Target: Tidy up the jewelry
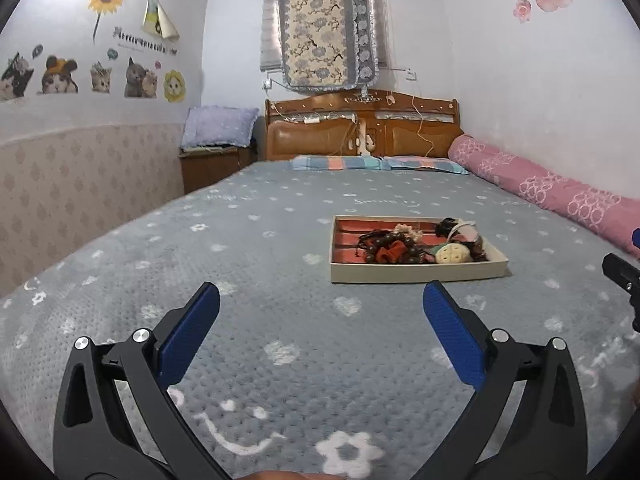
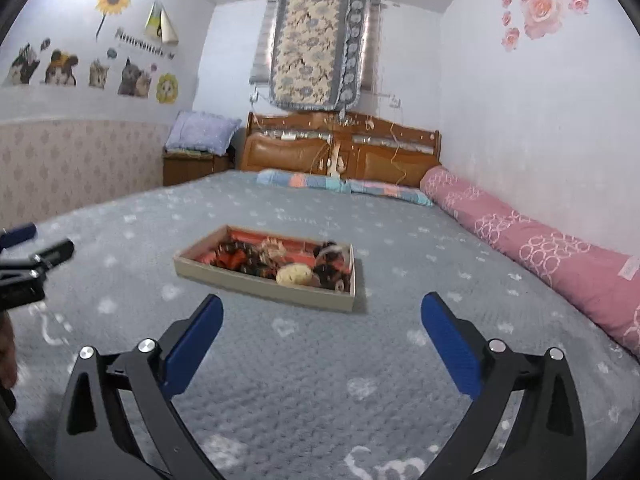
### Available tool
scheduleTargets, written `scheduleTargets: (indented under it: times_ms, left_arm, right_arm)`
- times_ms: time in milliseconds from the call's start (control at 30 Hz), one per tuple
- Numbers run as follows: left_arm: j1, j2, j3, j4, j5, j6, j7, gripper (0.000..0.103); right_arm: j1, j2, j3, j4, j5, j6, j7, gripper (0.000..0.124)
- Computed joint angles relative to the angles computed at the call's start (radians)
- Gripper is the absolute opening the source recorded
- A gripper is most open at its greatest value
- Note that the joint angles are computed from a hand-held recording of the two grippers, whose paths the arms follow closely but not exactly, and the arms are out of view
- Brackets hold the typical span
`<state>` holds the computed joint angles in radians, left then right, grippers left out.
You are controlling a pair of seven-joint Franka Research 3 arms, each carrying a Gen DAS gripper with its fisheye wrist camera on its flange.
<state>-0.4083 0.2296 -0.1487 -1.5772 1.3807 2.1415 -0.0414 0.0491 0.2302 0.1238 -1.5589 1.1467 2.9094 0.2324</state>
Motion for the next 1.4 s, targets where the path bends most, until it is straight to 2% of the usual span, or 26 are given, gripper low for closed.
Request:
scheduleTargets:
  times_ms: [133, 367, 467, 700, 767, 1033, 1400]
  left_arm:
    - [-0.007, 0.024, 0.002, -0.003, 0.013, -0.015, 0.033, 0.098]
    - [0.000, 0.025, 0.012, -0.007, -0.014, 0.017, 0.038, 0.098]
    - [0.003, 0.026, 0.012, -0.010, -0.018, 0.027, 0.044, 0.098]
    - [-0.001, 0.024, 0.014, -0.013, -0.007, 0.027, 0.036, 0.098]
    - [0.003, 0.019, 0.013, -0.018, -0.003, 0.044, 0.030, 0.098]
    - [-0.006, 0.031, 0.012, -0.006, -0.003, 0.019, 0.033, 0.098]
    - [0.001, 0.026, 0.014, -0.009, -0.007, 0.035, 0.024, 0.098]
  right_arm:
    - [0.014, 0.040, -0.027, 0.009, -0.124, -0.042, 0.126, 0.097]
    - [-0.014, 0.076, -0.004, 0.039, -0.179, -0.036, 0.184, 0.097]
    - [-0.020, 0.082, 0.011, 0.037, -0.183, 0.005, 0.170, 0.097]
    - [-0.037, 0.076, 0.031, 0.030, -0.188, 0.006, 0.175, 0.097]
    - [-0.038, 0.073, 0.031, 0.029, -0.183, 0.002, 0.175, 0.097]
    - [-0.034, 0.066, 0.025, 0.022, -0.178, -0.001, 0.171, 0.097]
    - [-0.030, 0.076, 0.022, 0.030, -0.202, 0.008, 0.196, 0.097]
